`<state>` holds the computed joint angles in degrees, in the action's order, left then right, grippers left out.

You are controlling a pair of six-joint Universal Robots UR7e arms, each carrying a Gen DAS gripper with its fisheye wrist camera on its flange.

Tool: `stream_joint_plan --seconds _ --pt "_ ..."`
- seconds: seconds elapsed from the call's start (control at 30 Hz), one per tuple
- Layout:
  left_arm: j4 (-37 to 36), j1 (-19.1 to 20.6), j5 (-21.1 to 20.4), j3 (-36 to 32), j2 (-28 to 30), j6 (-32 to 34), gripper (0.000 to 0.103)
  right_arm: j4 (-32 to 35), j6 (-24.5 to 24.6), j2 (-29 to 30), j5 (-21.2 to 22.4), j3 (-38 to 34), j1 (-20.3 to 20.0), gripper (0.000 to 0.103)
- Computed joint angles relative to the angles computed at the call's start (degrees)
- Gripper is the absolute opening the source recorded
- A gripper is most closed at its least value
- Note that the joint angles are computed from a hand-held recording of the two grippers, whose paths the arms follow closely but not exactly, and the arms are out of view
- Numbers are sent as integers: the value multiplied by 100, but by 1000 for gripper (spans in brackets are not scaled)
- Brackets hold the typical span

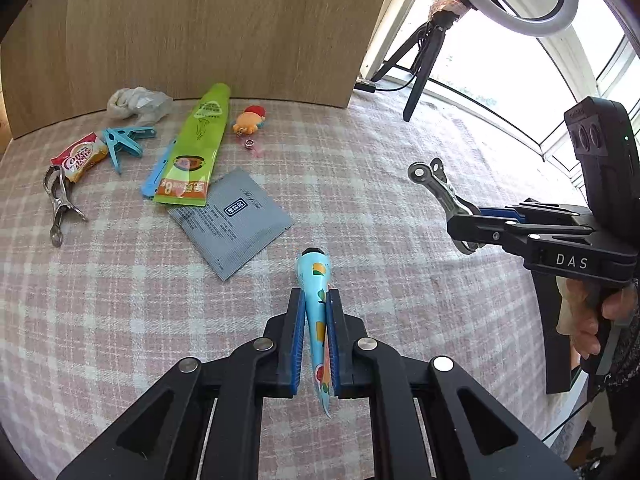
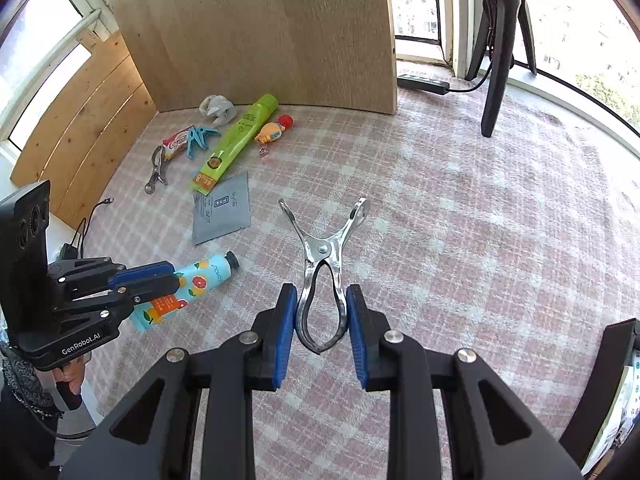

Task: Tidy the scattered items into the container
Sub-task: 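Drop the metal clip and grapefruit tube into the tray with both grippers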

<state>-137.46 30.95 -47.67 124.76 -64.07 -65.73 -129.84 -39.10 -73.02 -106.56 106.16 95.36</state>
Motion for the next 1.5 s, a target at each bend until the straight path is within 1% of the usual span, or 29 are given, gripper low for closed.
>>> stream_joint_plan --seconds 0.17,0.23,0.33,0.43,0.57,0.67,0.73,0.8,0.9,1.0,1.03,1.07,1.1,1.17,1.27,1.33,1.5 --pt "53 -138 -2 -25 -41 -104 9 128 51 -470 282 -38 -208 25" --pt "126 -206 -8 -159 21 31 9 194 45 -684 343 -83 -308 25" --pt "17 -278 -28 -444 225 453 9 237 78 -1012 362 -150 -488 25" --pt "-371 -269 -165 -893 627 1140 9 226 123 -1376 391 -220 -755 25" --pt "-814 -213 -486 -1711 1370 2167 9 98 272 -1855 369 -260 -1225 25" --pt "-1150 -165 -874 -2421 1981 2878 9 23 377 -2197 321 -305 -1644 25" --pt "-1207 -179 -1114 -2959 2392 3316 9 -21 434 -2395 295 -348 -1926 25" --pt "-1172 -213 -1316 -3520 2800 3710 9 -114 440 -2545 229 -389 -2164 25" --pt "-972 -247 -1607 -4402 3411 4229 9 -348 416 -2672 -30 -411 -2386 25" --pt "-701 -257 -1824 -5235 3974 4469 11 -269 508 -2789 144 -488 -2628 26" --pt "-540 -264 -1835 -5486 4136 4492 11 -351 576 -2833 126 -474 -2662 29" --pt "-361 -275 -1807 -5689 4262 4483 14 -429 619 -2881 152 -454 -2700 32" --pt "-268 -284 -1793 -5807 4338 4480 15 -479 623 -2923 223 -439 -2738 32" --pt "-236 -297 -1791 -5855 4383 4531 15 -497 567 -2965 287 -430 -2776 32" --pt "-218 -326 -1731 -5697 4306 4505 15 -530 514 -2968 247 -398 -2749 32" --pt "-237 -335 -1675 -5577 4238 4446 15 -436 551 -2940 281 -422 -2727 32" --pt "-170 -308 -1484 -5231 3989 4212 15 -373 505 -2868 232 -378 -2543 32"
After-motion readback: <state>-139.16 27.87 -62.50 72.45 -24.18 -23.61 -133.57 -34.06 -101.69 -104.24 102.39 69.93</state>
